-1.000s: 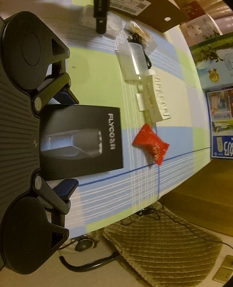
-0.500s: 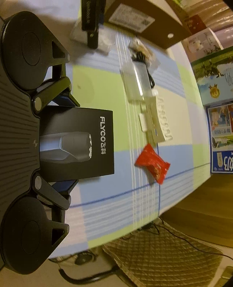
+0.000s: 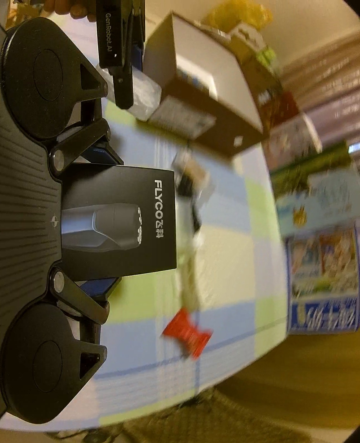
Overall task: Organize objects
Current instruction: 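Carry the floss case and FLYCO box over the cardboard box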
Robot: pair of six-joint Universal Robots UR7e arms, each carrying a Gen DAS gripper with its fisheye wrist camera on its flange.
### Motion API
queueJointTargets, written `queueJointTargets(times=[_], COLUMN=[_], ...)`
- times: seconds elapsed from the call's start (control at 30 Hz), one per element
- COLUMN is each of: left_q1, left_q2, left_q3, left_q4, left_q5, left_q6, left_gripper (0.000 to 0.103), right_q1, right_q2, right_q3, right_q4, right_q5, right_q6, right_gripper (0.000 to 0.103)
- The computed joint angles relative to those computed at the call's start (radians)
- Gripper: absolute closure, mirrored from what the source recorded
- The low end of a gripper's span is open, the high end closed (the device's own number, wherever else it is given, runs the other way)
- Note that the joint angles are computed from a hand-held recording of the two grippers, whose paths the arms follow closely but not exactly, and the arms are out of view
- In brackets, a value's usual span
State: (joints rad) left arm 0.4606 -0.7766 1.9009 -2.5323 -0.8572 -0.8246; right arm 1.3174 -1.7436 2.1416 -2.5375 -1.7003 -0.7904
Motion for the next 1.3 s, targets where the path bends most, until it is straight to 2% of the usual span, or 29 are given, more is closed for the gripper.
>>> queueJointTargets(times=[0.13,0.33,0.47,0.6,0.83,1.07,1.3], left_q1=[-0.018,-0.030,-0.018,0.010,0.091,0.192,0.272], left_q2=[-0.084,-0.218,-0.301,-0.361,-0.409,-0.394,-0.358], left_q3=[0.051,0.116,0.142,0.148,0.132,0.087,0.040], left_q4=[0.042,0.139,0.207,0.261,0.240,0.189,0.208], left_q5=[0.045,0.131,0.195,0.265,0.334,0.315,0.276], left_q6=[-0.061,-0.140,-0.165,-0.163,-0.077,0.047,0.125], left_gripper=[0.050,0.050,0.050,0.050,0.050,0.050,0.050], right_q1=[0.068,0.176,0.253,0.320,0.398,0.431,0.437], right_q2=[0.021,0.108,0.195,0.294,0.470,0.596,0.676], right_q3=[0.002,-0.026,-0.049,-0.076,-0.140,-0.181,-0.198], right_q4=[0.031,0.058,0.005,-0.088,-0.236,-0.304,-0.318], right_q5=[0.041,0.116,0.150,0.144,0.065,-0.069,-0.174], right_q6=[0.004,0.063,0.092,0.120,0.190,0.230,0.283], right_gripper=[0.027,0.027,0.027,0.027,0.027,0.027,0.027])
